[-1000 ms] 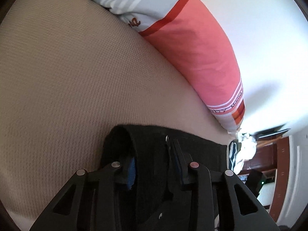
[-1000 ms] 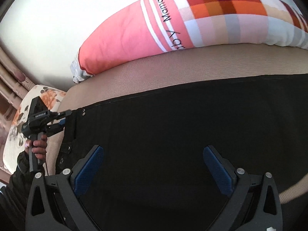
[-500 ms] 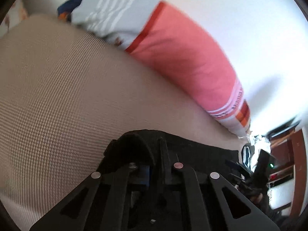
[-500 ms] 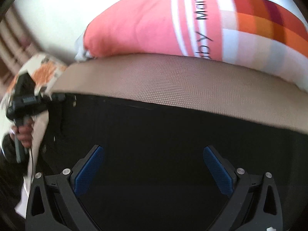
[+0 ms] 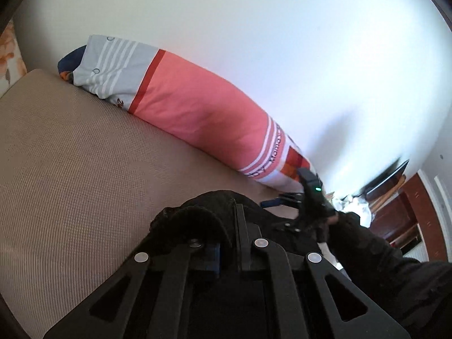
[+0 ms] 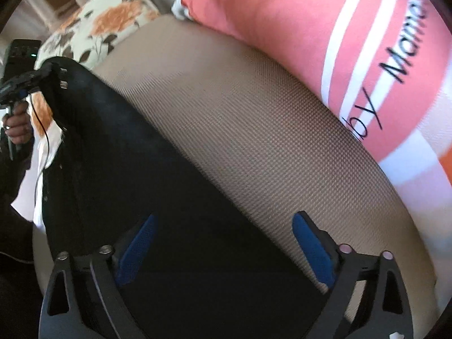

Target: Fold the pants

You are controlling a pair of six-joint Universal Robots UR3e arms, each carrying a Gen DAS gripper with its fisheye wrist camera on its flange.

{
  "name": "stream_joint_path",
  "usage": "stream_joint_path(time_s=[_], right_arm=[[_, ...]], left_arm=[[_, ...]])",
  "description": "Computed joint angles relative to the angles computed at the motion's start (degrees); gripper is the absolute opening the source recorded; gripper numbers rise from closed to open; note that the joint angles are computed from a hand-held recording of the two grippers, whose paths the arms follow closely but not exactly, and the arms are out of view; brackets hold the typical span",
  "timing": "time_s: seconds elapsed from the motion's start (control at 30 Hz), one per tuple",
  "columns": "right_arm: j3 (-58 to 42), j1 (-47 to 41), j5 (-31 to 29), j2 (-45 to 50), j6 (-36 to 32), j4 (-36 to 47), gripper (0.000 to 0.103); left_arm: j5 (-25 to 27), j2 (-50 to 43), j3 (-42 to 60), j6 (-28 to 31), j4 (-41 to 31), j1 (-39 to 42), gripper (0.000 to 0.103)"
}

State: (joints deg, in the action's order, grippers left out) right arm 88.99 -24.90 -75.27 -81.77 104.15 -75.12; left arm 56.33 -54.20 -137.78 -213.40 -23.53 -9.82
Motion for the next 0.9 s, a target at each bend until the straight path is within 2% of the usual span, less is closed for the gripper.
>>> stream_joint_path(time_s=[0.13, 0.2, 0.23, 0.27, 0.3, 0.43, 0.5, 0.6, 0.77, 0.9], right_arm=[[-5.4, 0.1, -2.4, 5.6, -3.2, 5.7, 0.08], [-6.6, -1.1, -3.4, 6.2, -4.7, 6.6, 0.065], [-7.4, -1.4, -4.1, 6.7, -4.6, 7.2, 0.062], [-7.7, -1.9, -4.9, 6.8, -4.7, 7.3, 0.053], [-7.8, -2.6, -6.0, 6.8, -5.2, 7.0, 0.043], [-1.7, -3.8, -7.7, 1.9, -5.7, 1.9, 0.029], [1.7, -4.4, -7.7, -1.1, -5.2, -1.2, 0.016], [9.2, -6.2, -6.7, -9.6, -6.1, -6.6, 0.01], [19.6, -13.0, -2.5, -28.9, -6.6, -10.2, 0.009], [20.3, -24.1, 2.4, -46.0, -10.7, 0.5, 0.009]], left_arm=[[4.1, -0.7, 1.4, -2.0, 0.3, -3.1, 0.007], [5.1, -1.0, 2.3, -2.3, -0.4, -3.9, 0.007], [6.2, -2.1, 3.0, -2.4, -0.2, -4.8, 0.007], [6.8, -2.1, 3.4, -2.4, -0.8, -5.2, 0.007], [7.1, -2.4, 3.6, -2.7, -0.8, -5.4, 0.007], [8.2, -4.7, 4.3, -3.3, 0.3, -6.2, 0.007], [8.7, -4.3, 4.8, -3.5, -0.9, -6.5, 0.007], [9.9, -4.4, 5.5, -3.3, -2.2, -7.4, 0.007], [12.0, -3.5, 7.6, -2.5, -6.5, -8.0, 0.007], [11.0, -1.5, 8.9, 0.4, -11.4, -6.7, 0.007]])
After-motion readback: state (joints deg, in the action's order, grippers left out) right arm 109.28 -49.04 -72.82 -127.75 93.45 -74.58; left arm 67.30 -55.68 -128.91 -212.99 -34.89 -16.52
